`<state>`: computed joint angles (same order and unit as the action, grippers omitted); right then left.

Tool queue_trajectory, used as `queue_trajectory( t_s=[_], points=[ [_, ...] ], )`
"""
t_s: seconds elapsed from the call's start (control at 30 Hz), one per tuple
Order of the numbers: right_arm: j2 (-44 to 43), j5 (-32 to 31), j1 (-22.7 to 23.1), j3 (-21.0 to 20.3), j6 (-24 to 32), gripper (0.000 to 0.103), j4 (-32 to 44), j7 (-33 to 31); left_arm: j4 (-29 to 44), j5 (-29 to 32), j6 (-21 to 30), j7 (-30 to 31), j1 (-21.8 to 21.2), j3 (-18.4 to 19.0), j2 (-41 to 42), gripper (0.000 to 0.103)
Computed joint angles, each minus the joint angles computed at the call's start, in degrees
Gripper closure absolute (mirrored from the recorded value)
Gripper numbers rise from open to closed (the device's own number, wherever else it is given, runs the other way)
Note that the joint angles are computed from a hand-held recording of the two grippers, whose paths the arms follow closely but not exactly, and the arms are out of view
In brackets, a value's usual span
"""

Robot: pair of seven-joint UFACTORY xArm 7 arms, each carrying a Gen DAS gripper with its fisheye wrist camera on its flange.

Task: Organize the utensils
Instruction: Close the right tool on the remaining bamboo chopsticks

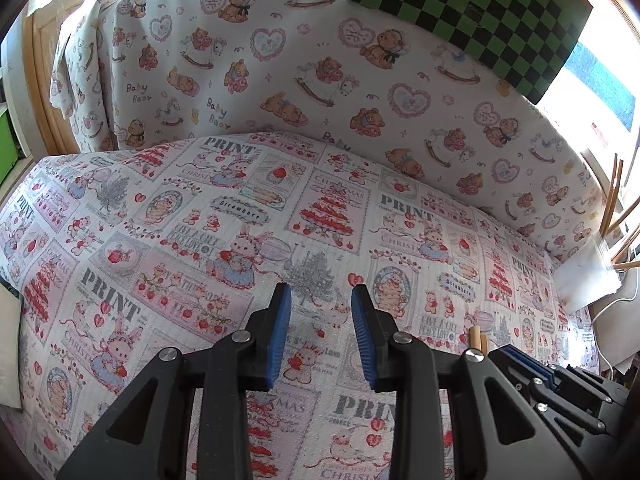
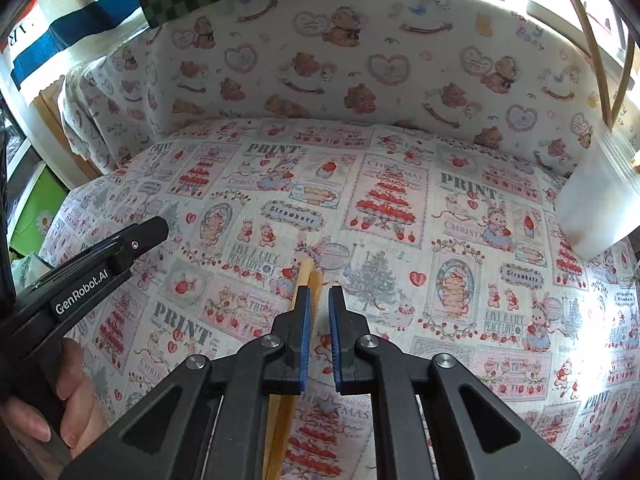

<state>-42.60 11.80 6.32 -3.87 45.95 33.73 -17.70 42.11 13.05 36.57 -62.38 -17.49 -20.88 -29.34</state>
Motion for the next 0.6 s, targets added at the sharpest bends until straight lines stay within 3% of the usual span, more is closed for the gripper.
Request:
queue_trajectory(
  t_s=[0.27, 0.43, 0.6],
  points=[
    [-0.3, -2.8, -1.5, 2.6, -0.5, 0.093, -0.8, 3.3, 0.0, -0.2, 0.6, -0.5, 0.1, -0.1, -0.2, 0.067],
    [-1.6, -4.0, -0.5, 2.1, 3.6, 0.092, -0.3, 1.6, 0.0, -0.8, 0.2, -0.1, -0.4, 0.4, 0.2, 0.066],
    [-1.4, -6.1, -2.3, 5.0, 6.6, 0.091, 1.0, 7.4, -0.9, -2.1, -1.0, 0.3, -0.8, 1.3, -0.6, 0.065]
  ],
)
